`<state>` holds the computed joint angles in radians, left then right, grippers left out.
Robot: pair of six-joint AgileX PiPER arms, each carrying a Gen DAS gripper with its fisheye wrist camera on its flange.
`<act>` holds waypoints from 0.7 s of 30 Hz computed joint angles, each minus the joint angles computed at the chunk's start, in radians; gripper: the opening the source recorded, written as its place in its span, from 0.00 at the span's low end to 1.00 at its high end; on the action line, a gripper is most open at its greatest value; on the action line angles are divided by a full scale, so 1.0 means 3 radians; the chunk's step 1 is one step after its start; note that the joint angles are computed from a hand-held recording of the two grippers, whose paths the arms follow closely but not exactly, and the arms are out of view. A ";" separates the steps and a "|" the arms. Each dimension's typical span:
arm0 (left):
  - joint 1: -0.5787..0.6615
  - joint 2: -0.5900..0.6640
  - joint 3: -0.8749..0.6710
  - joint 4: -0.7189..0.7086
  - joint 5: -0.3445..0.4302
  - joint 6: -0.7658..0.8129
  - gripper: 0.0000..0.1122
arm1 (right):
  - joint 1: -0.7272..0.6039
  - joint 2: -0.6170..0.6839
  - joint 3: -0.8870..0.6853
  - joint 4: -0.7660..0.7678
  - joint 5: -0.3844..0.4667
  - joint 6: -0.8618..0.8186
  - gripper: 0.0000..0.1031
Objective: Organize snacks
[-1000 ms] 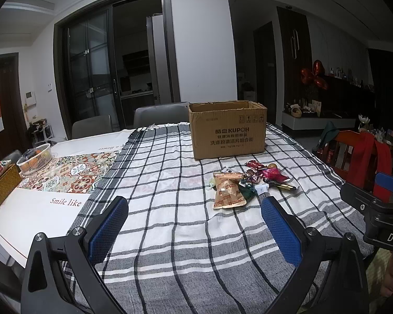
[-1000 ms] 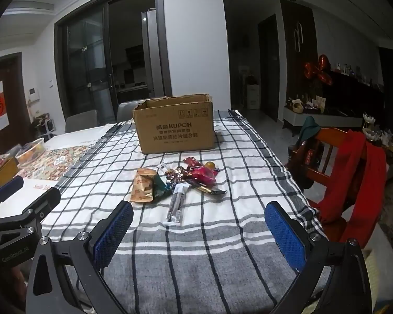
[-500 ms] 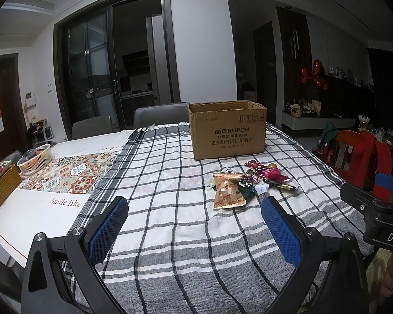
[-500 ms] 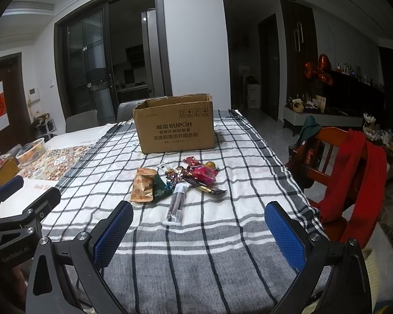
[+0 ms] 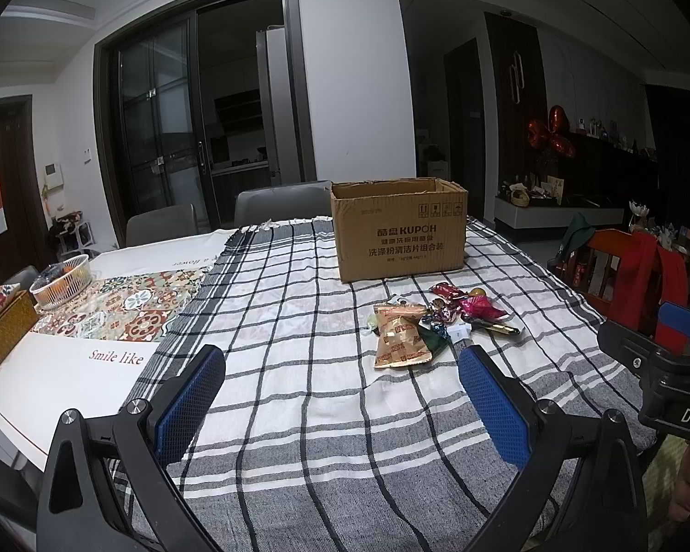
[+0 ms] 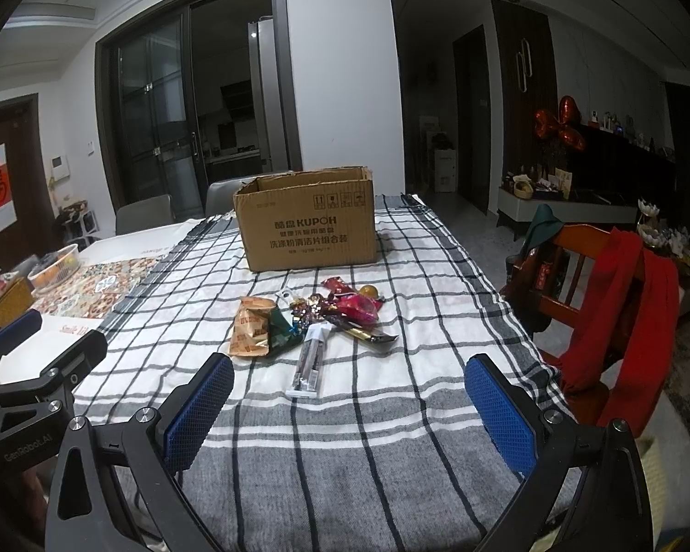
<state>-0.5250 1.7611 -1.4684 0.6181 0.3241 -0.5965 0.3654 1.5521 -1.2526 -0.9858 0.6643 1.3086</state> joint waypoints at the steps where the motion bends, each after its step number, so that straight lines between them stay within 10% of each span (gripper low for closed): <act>1: 0.0001 -0.0001 0.0002 -0.0006 -0.0003 0.0005 0.92 | -0.0001 0.0000 0.0001 0.0003 -0.0001 -0.0003 0.99; 21: 0.0064 0.0266 -0.0308 -0.0559 0.0031 0.0588 0.91 | -0.0201 0.0211 -0.0213 0.0505 -0.0172 -0.0506 0.99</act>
<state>-0.5059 1.8407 -1.5608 0.4503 0.3333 -0.4201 0.3052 1.6155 -1.3165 -0.8342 0.6129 1.1568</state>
